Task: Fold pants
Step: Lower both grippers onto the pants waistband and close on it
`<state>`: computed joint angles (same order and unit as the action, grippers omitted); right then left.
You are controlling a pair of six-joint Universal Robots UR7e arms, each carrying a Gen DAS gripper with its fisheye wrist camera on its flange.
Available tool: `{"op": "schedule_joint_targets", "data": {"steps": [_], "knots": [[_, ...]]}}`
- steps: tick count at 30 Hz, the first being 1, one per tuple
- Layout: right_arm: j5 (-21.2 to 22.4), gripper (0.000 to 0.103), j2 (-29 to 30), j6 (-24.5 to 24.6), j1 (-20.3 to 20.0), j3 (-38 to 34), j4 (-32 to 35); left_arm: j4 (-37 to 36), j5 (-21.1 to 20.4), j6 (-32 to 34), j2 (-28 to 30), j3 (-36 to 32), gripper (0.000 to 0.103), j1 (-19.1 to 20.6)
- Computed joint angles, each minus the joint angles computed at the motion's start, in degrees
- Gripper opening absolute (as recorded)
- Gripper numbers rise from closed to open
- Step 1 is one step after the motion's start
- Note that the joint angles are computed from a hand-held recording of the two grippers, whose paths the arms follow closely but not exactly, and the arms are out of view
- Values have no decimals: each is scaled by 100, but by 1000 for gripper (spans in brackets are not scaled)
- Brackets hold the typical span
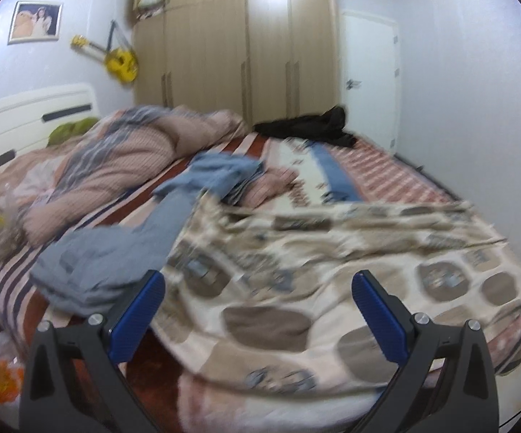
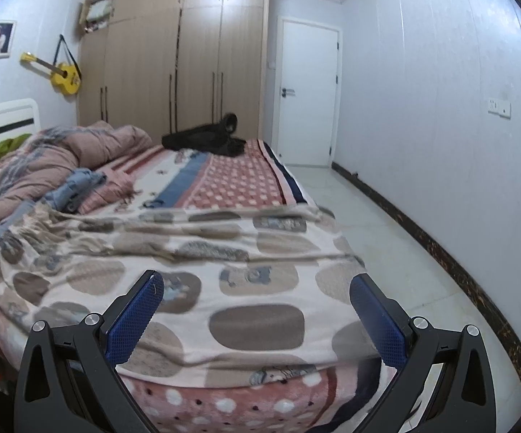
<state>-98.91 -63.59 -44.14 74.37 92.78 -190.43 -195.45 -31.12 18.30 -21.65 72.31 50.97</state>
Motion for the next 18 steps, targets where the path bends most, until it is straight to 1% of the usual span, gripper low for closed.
{"op": "schedule_joint_targets", "data": {"steps": [2, 5, 7, 9, 12, 15, 18], "knots": [[-62, 103, 92, 72, -79, -106, 114, 138, 189, -170, -10, 53, 102, 70], [-129, 103, 211, 159, -188, -250, 264, 350, 249, -459, -51, 151, 102, 155], [-146, 102, 270, 222, -265, -330, 357, 585, 190, -797, -108, 238, 102, 234], [-147, 102, 310, 343, -357, -410, 480, 976, 119, -1260, -147, 259, 102, 302], [-160, 102, 355, 538, -484, -508, 643, 1495, -158, -2034, -247, 332, 102, 443], [-189, 101, 389, 683, -609, -579, 792, 1958, -92, -2491, -184, 210, 102, 548], [-260, 95, 434, 831, -710, -677, 994, 2382, -104, -2808, -145, 113, 102, 625]]}}
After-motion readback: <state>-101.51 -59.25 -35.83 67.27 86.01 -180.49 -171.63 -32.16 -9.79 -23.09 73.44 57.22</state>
